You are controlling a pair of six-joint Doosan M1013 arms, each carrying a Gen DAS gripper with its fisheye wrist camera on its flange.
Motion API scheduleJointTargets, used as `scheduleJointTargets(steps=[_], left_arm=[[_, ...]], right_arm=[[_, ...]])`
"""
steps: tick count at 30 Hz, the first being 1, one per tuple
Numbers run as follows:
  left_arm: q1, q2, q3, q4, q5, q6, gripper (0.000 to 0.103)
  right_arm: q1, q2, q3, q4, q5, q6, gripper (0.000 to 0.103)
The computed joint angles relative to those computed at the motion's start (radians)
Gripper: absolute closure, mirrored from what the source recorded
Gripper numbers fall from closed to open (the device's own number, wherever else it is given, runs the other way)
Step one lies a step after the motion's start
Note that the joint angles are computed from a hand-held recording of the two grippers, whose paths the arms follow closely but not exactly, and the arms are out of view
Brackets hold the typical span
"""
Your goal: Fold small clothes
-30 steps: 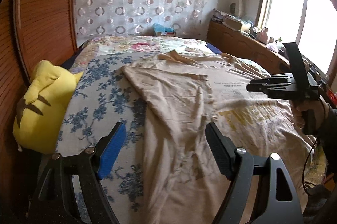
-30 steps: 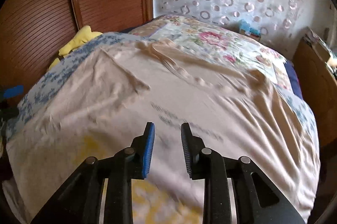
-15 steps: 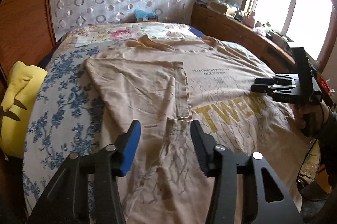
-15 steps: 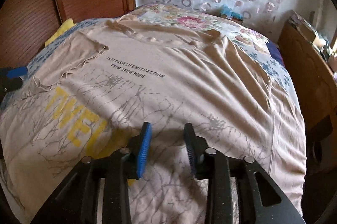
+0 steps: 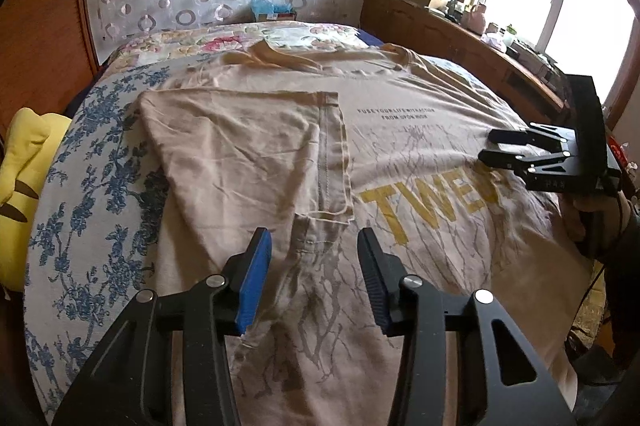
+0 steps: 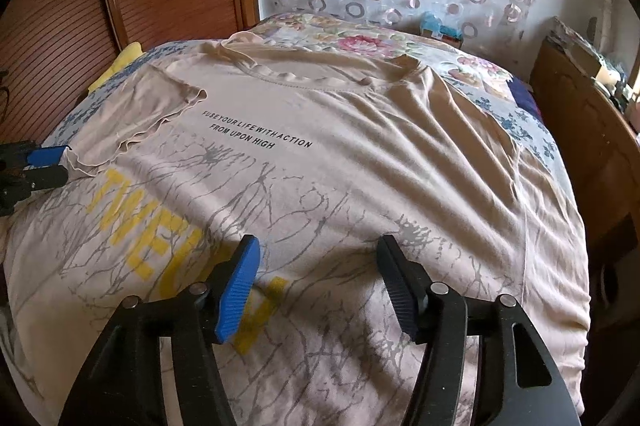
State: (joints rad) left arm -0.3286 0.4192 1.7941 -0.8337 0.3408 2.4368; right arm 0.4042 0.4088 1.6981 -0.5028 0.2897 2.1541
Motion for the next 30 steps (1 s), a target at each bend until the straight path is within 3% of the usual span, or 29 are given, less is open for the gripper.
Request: scheduleJointTargets(steps=[10, 17, 20, 24, 28, 30], left_arm=[[-0.005, -0.017, 0.024, -0.098, 0.059, 0.116, 0.057], [-0.005, -0.036, 0.043, -0.128, -0.002, 0.120, 0.055], [-0.001, -0.049, 0.054, -0.226, -0.045, 0.209, 0.053], [0.000, -0.063, 0.068, -0.369, -0.084, 0.342, 0.045], [0.005, -0.073, 0.078, -0.587, -0.077, 0.554, 0.024], [0.005, -0.076, 0.077, -0.650, -0.065, 0.615, 0.023]], right_arm=[[0.003, 0.002, -0.007, -0.025, 0.014, 0.025, 0.036], [0.002, 0.001, -0.004, -0.024, 0.011, 0.023, 0.036], [0.001, -0.004, -0.001, -0.016, 0.013, 0.011, 0.036], [0.002, -0.051, 0.056, -0.229, -0.021, 0.243, 0.037], [-0.018, -0.125, 0.146, -0.522, -0.050, 0.598, 0.037], [-0.028, -0.152, 0.182, -0.623, -0.029, 0.718, 0.037]])
